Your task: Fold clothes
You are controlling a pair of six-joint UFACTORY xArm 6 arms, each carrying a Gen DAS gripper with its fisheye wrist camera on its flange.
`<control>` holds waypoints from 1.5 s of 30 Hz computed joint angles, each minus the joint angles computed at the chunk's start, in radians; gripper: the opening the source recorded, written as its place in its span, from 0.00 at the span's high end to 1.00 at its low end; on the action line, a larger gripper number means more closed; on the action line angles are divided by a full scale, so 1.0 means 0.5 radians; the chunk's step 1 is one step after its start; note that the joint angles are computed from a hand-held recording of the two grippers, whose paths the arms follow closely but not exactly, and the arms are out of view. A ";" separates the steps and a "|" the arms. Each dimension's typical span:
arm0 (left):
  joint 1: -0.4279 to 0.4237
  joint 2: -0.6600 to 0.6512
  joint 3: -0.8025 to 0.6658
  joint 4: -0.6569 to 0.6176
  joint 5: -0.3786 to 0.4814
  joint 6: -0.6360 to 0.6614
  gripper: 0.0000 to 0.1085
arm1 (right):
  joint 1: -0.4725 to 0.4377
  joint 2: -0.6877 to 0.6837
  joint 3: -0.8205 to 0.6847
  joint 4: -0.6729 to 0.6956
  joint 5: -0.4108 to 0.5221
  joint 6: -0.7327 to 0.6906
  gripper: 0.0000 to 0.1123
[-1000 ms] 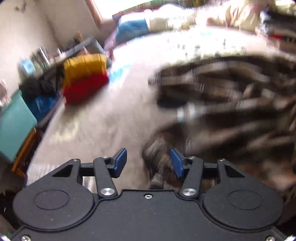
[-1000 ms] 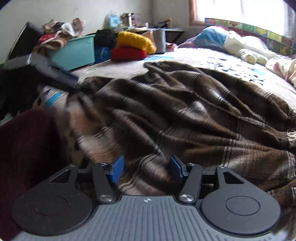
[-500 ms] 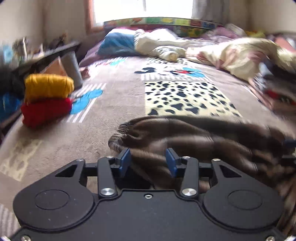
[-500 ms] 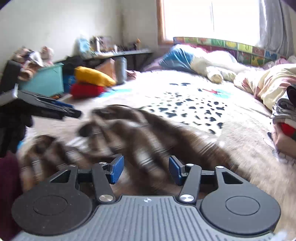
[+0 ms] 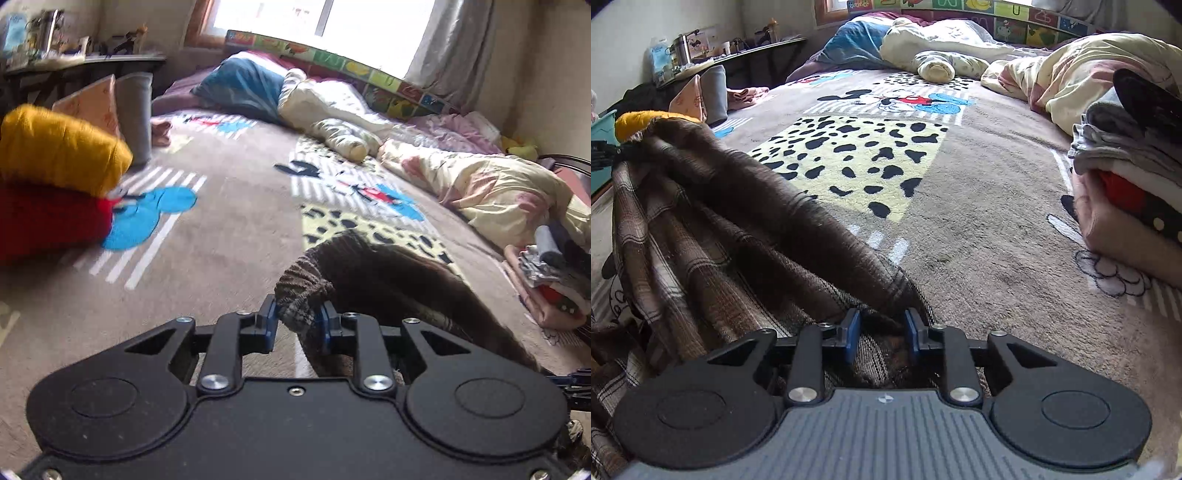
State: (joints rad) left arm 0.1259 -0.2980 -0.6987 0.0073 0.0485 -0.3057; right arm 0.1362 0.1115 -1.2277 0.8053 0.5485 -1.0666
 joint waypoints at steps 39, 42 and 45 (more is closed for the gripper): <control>-0.350 0.336 -0.486 -0.024 0.502 0.667 0.41 | 0.120 0.076 -0.298 -0.310 0.417 0.172 0.39; -0.303 -0.161 -0.061 -0.042 0.368 0.787 0.41 | 0.026 -0.202 -0.062 -0.093 0.458 -0.237 0.39; -0.237 -0.771 0.374 0.217 0.383 0.634 0.41 | -0.083 -0.533 0.267 0.184 0.452 -0.813 0.39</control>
State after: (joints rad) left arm 0.0074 -0.6837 -0.5116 0.1156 0.2401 0.0113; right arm 0.0945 -0.1548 -1.0944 0.8971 0.7744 -1.4729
